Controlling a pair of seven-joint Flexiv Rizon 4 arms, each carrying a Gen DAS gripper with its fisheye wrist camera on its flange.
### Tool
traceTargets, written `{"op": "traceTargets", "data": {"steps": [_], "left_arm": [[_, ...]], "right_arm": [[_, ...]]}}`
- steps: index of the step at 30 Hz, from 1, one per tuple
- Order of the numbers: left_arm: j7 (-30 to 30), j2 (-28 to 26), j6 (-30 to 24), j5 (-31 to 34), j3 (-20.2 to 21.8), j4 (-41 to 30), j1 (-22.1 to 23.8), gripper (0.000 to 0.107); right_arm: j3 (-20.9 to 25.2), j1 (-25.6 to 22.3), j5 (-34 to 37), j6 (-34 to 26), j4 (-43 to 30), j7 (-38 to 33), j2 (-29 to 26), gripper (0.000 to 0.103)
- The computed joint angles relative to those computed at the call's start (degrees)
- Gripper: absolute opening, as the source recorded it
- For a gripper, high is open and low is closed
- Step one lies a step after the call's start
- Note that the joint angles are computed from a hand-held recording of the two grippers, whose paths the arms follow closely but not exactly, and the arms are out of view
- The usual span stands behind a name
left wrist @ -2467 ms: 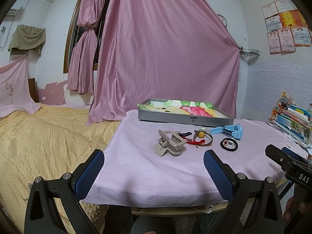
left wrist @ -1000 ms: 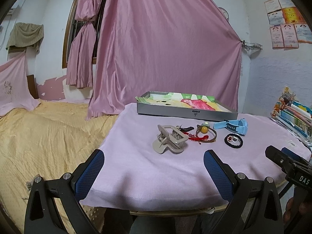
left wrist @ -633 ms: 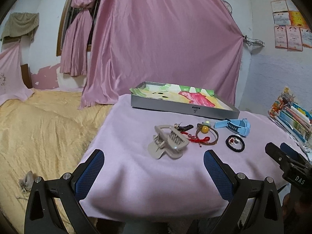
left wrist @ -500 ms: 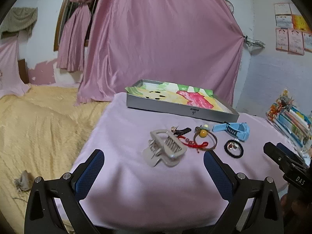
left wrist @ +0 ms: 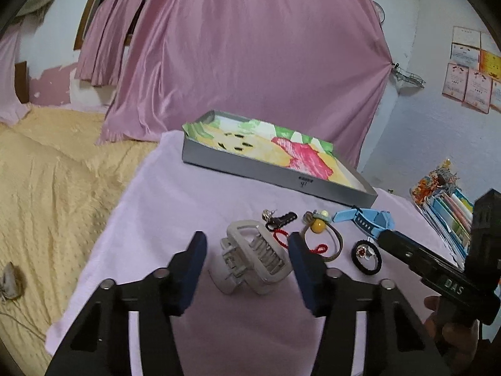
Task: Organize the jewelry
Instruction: 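Grasp the grey claw clip with the left gripper while the right gripper grasps the gold bangle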
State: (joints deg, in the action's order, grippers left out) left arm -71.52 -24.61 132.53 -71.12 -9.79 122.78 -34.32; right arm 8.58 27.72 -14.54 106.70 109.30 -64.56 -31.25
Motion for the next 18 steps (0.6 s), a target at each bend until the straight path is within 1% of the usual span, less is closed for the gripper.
{"op": "traceTargets", "data": {"steps": [2,3,4,5,6,9,11,12,13,14,15,16,18], "left_arm": [[-1.81,0.05,-0.98,2.01,0.06,0.47,0.66,0.037],[-1.77,-0.12,-1.22,1.96,0.22,0.25,0.58,0.036],[-1.69,-0.19,-1.60,1.81,0.32,0.06,0.54,0.032],[-1.68,-0.16,-2.16,1.83,0.39,-0.05,0.59,0.029],[-1.47,-0.05,-2.49,1.43,0.48,-0.10,0.43,0.029],[1.49,-0.39,-2.33,-3.32,0.22,-1.48,-0.45,0.027],[3.81,-0.58,-2.01,-6.64,-0.44,-2.45,-0.52,0.017],[3.93,-0.60,-1.85,-6.59,-0.71,-2.39,-0.17,0.016],[4.58,-0.71,-1.41,-7.24,-0.98,-2.63,-0.09,0.012],[5.54,-0.86,-0.82,-8.25,-1.32,-3.07,-0.09,0.009],[5.45,-0.80,-0.53,-8.17,-1.59,-2.95,0.14,0.007],[4.61,-0.59,-0.54,-7.35,-1.70,-2.51,0.49,0.005],[3.45,-0.41,-0.51,-5.99,-1.64,-2.02,0.94,0.005]], "right_arm": [[2.80,-2.26,-1.58,-2.31,-1.86,0.48,-1.33,0.053],[4.34,-3.55,-2.17,-3.15,-2.24,0.67,-1.67,0.053],[6.92,-5.63,-3.10,-4.52,-3.30,0.89,-2.54,0.053],[8.19,-6.56,-3.36,-5.30,-3.99,1.15,-3.10,0.053],[8.16,-6.40,-3.23,-5.66,-4.21,1.41,-3.19,0.053],[8.00,-5.92,-3.04,-7.61,-5.55,1.98,-3.73,0.053],[9.74,-6.88,-3.06,-9.61,-7.05,2.00,-4.64,0.044],[10.62,-7.47,-2.95,-10.58,-7.54,1.79,-4.88,0.043],[10.79,-7.41,-2.62,-11.50,-8.17,1.87,-5.15,0.043],[10.63,-7.19,-2.20,-12.26,-8.41,1.96,-5.08,0.040],[10.03,-6.47,-1.91,-13.22,-9.10,2.14,-5.21,0.038],[10.39,-6.65,-1.53,-13.81,-9.10,1.85,-5.04,0.036],[11.04,-6.78,-1.00,-15.88,-10.33,1.20,-5.42,0.036]]}}
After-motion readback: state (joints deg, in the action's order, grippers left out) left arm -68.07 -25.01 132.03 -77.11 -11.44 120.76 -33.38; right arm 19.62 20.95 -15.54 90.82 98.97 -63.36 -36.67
